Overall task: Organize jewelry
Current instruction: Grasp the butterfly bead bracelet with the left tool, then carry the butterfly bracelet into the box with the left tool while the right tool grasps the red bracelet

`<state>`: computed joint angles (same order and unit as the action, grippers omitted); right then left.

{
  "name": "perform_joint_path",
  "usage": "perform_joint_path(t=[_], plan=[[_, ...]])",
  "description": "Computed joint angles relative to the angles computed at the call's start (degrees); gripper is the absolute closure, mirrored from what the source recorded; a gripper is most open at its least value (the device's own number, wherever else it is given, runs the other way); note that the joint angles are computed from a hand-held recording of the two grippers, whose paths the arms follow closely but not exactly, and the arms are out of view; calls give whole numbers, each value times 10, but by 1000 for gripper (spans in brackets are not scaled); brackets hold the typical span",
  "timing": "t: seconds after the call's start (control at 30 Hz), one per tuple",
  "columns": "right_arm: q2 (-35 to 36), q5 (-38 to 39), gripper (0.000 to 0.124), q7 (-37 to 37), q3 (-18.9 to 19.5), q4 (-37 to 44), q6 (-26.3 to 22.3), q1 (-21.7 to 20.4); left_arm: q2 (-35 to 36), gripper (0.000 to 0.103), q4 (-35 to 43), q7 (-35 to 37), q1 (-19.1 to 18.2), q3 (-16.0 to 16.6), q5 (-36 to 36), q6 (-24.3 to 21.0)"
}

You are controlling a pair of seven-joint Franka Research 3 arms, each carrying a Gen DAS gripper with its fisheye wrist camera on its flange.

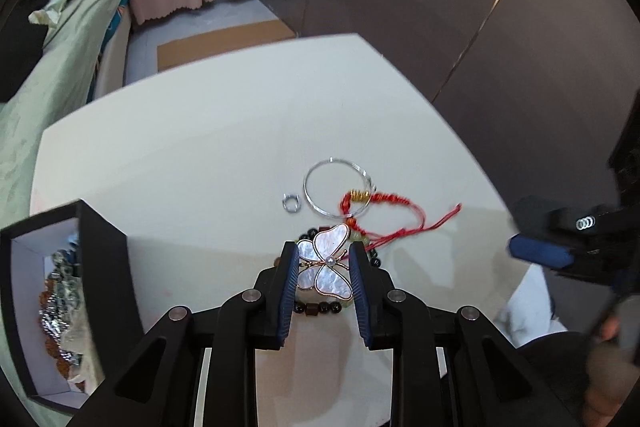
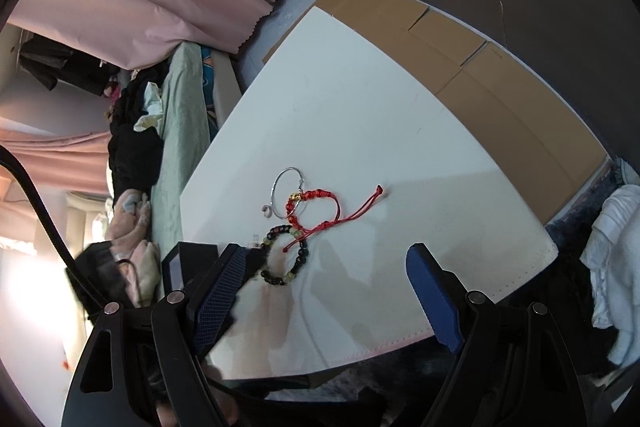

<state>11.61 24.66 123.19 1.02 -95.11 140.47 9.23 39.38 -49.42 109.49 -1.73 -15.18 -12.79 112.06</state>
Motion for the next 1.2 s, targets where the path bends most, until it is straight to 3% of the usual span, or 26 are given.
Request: perform_joint_path(t=[0.1,0.2,0.3,0.63,0.9,1.1,1.2], plan=[[8,-24,42,18,-5,6,-1,6,0,76,7,-5,8,-4,-12,1],[23,-44,57,33,-7,21,-16,8,0,76,16,-8,15,-6,-22,2],[41,-46,62,40,-6,39,-34,7,4,76,29,-12,23,-8,-34,-2],[94,-130,66,89,-20,113,-66,34,3,76,44,-24,49,-15,-70,1],[179,-276,75,117,-47,270,-206,83,8,76,61,-33,68,-16,-88,5],[272,-347,112,94,-63,441,-345,115,18,76,85,-41,80,-17,-95,2],[260,-332,121,98,-57,426,-331,107,6,76,68,-37,91,-19,-104,14]])
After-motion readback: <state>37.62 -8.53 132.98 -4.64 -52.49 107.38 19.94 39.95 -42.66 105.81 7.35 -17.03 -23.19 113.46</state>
